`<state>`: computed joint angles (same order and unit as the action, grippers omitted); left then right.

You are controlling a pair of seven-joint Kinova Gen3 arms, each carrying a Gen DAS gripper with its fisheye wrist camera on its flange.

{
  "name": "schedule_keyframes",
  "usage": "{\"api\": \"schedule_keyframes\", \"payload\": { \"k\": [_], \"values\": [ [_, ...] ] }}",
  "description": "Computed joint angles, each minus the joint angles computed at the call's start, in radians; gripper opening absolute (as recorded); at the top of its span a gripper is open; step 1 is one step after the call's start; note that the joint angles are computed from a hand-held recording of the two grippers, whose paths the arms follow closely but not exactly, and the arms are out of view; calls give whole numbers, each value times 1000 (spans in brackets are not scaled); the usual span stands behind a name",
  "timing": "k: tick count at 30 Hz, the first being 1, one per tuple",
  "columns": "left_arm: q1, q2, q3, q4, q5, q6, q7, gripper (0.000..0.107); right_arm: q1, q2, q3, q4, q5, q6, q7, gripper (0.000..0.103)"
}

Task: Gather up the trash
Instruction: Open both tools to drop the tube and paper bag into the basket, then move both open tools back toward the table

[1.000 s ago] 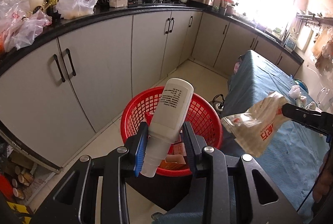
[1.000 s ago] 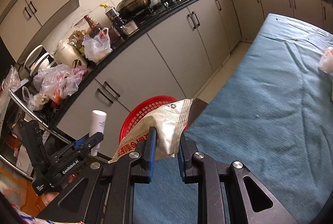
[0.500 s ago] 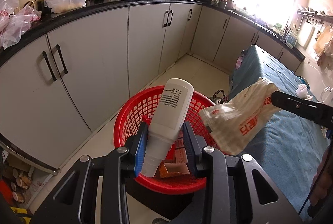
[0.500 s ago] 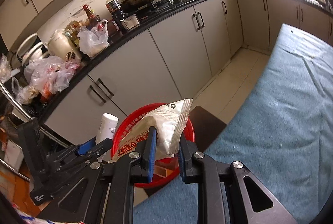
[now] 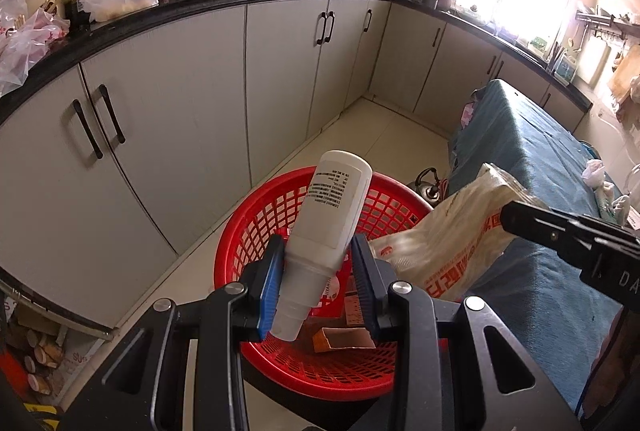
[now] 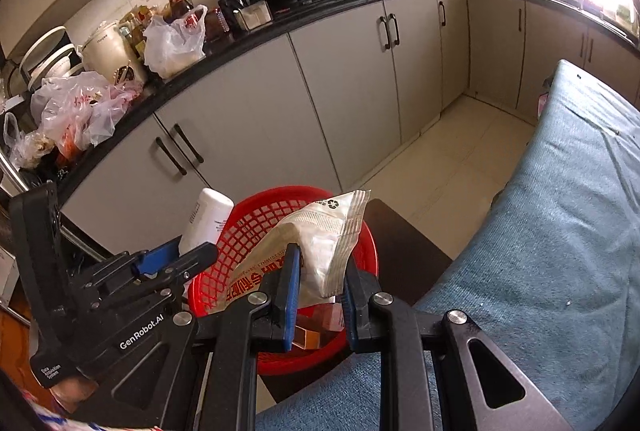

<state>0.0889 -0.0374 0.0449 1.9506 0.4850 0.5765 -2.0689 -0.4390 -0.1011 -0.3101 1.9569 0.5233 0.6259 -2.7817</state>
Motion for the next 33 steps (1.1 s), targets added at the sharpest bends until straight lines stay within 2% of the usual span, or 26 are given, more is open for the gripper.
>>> {"api": "schedule_keyframes", "payload": {
  "k": [11,15,16,18,20,33],
  "values": [
    [1,26,11,-14,-4,8,-1,33,-7,23,23,13,-51,-29,40,20],
    [-5,25,9,-12,11,12,-10,33,-6,27,36,13,-85,-48,67,23],
    [-8,24,6,-13,25,18,-22,35,-5,26,35,14,-85,-50,63,23],
    [-14,21,1,-13,43,27,-37,43,-2,22,38,20,-95,-63,64,31],
    [-18,14,-2,-11,56,29,-46,45,1,18,35,24,-96,-67,57,35],
    [-2,-35,-5,-13,6,61,30,48,41,-51,-9,68,-94,-71,-3,38]
  ]
}}
